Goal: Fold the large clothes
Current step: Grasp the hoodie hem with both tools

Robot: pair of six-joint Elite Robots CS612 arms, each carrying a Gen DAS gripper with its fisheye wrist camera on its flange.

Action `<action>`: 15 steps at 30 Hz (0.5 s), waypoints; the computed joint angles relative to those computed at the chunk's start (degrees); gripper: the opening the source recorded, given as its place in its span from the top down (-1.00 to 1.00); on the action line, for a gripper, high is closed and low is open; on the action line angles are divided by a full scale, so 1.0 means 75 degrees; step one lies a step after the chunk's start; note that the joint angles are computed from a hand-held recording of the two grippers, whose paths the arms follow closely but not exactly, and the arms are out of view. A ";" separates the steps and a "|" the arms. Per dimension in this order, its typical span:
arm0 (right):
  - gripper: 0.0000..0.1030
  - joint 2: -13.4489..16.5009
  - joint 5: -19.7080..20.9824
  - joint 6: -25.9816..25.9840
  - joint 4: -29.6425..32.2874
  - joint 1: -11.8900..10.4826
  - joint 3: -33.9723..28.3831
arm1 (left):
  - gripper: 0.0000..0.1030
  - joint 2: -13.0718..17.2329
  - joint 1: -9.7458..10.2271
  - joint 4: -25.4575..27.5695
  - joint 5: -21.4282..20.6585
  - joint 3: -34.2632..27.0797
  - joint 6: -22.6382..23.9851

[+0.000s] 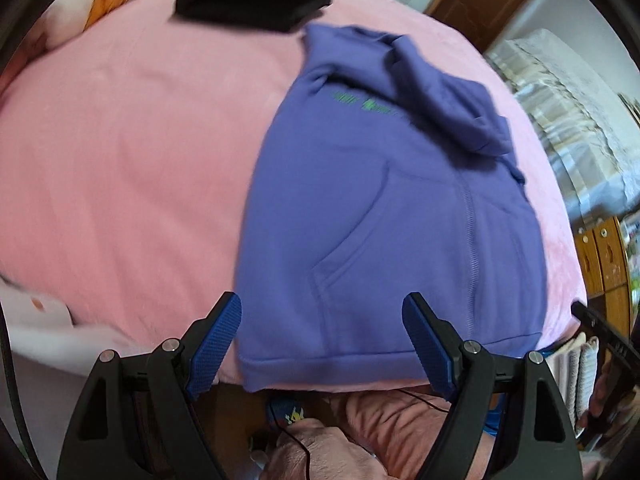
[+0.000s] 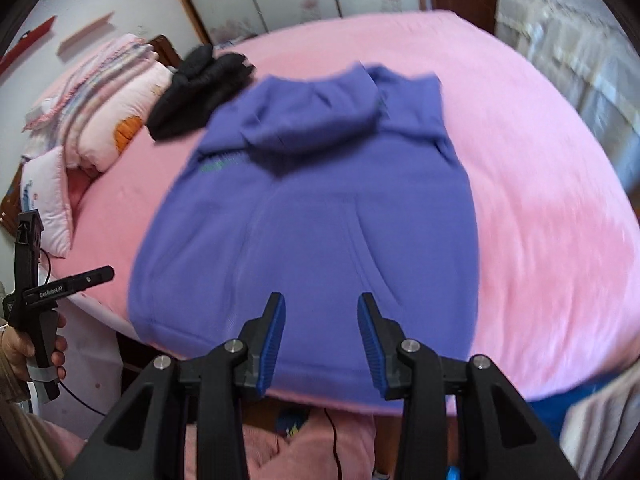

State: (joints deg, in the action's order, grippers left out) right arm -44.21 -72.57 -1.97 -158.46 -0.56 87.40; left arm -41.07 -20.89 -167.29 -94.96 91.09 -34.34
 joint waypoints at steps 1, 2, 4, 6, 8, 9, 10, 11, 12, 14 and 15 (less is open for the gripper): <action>0.27 0.0006 -0.0008 0.0049 0.0006 -0.0033 0.0076 | -0.58 0.0054 0.0015 -0.0059 -0.0017 0.0018 -0.0056; 0.26 0.0017 -0.0045 0.0086 -0.0029 -0.0062 0.0153 | -0.58 0.0130 0.0039 -0.0094 -0.0071 0.0025 -0.0099; 0.22 0.0044 -0.0151 0.0085 -0.0046 -0.0107 0.0266 | -0.58 0.0226 0.0082 -0.0067 -0.0123 0.0049 -0.0118; 0.18 0.0079 -0.0279 0.0086 0.0054 -0.0145 0.0307 | -0.58 0.0309 0.0110 -0.0046 -0.0176 0.0059 -0.0112; 0.17 0.0126 -0.0465 0.0107 0.0112 -0.0178 0.0359 | -0.58 0.0362 0.0133 -0.0068 -0.0214 0.0073 -0.0071; 0.17 0.0150 -0.0506 0.0165 0.0170 -0.0204 0.0373 | -0.58 0.0394 0.0144 -0.0094 -0.0257 0.0076 -0.0039; 0.17 0.0176 -0.0585 0.0243 0.0218 -0.0229 0.0394 | -0.58 0.0412 0.0151 -0.0106 -0.0291 0.0066 -0.0018; 0.17 0.0191 -0.0618 0.0296 0.0247 -0.0252 0.0403 | -0.58 0.0435 0.0163 -0.0155 -0.0350 0.0065 0.0001; 0.17 0.0216 -0.0613 0.0373 0.0255 -0.0287 0.0416 | -0.58 0.0470 0.0175 -0.0210 -0.0414 0.0050 0.0022; 0.17 0.0270 -0.0640 0.0500 0.0283 -0.0338 0.0424 | -0.58 0.0513 0.0197 -0.0224 -0.0484 -0.0007 0.0048; 0.17 0.0281 -0.0649 0.0553 0.0255 -0.0363 0.0450 | -0.58 0.0545 0.0205 -0.0248 -0.0516 -0.0023 0.0050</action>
